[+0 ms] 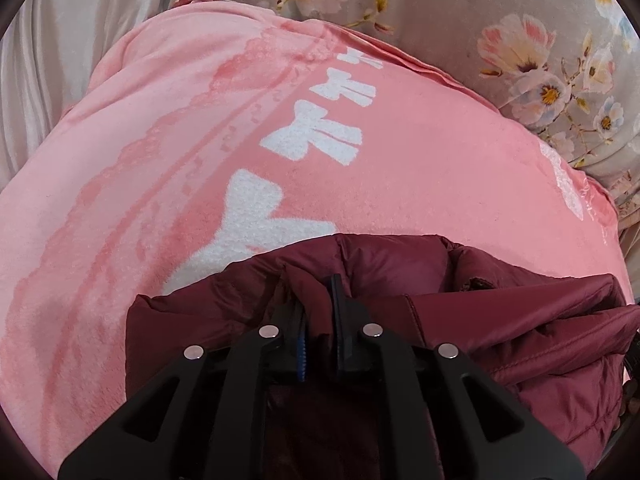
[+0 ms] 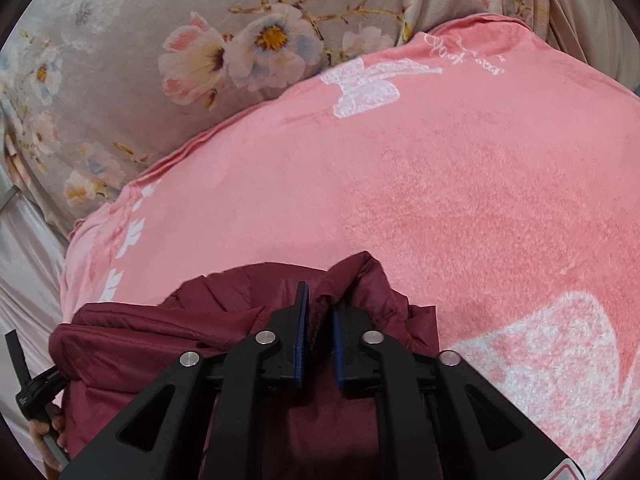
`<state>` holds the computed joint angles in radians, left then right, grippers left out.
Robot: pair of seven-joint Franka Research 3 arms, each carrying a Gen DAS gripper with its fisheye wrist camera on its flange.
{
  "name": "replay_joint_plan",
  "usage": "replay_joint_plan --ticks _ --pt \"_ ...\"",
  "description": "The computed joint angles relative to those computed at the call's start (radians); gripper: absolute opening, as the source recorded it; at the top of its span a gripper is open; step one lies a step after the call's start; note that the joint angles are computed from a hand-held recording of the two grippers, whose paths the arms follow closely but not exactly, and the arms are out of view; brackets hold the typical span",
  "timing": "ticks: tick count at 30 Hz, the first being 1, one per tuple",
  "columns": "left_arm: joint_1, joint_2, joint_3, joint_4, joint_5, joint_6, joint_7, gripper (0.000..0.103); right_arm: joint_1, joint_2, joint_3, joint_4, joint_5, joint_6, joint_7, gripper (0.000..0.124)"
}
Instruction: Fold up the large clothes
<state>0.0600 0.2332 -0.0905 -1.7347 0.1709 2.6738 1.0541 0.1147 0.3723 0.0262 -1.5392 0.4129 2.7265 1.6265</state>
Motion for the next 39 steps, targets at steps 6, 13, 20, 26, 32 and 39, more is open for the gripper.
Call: replay_joint_plan --ticks 6,13,20,26,32,39 --pt "0.016 -0.126 0.007 -0.101 -0.005 0.098 0.006 0.037 -0.047 -0.186 0.051 -0.177 0.187 0.181 -0.183 0.035" --pt "-0.004 -0.249 0.020 -0.121 0.219 0.118 -0.140 0.059 0.014 -0.255 0.016 -0.209 0.126 0.114 -0.212 0.033" --pt "-0.062 -0.082 -0.026 0.037 0.169 -0.050 0.022 0.059 0.086 -0.070 -0.029 0.009 -0.184 -0.110 -0.056 0.018" --pt "-0.081 0.016 -0.002 0.106 0.187 -0.110 0.006 0.059 0.094 0.039 -0.060 0.140 -0.293 -0.195 -0.007 0.013" --pt "-0.059 0.035 0.002 0.099 0.152 -0.099 0.010 0.061 0.079 0.079 -0.065 0.167 -0.308 -0.200 0.028 0.013" --pt "-0.046 0.045 0.001 0.068 0.109 -0.044 0.015 0.068 0.055 0.093 -0.043 0.159 -0.251 -0.179 0.019 0.012"
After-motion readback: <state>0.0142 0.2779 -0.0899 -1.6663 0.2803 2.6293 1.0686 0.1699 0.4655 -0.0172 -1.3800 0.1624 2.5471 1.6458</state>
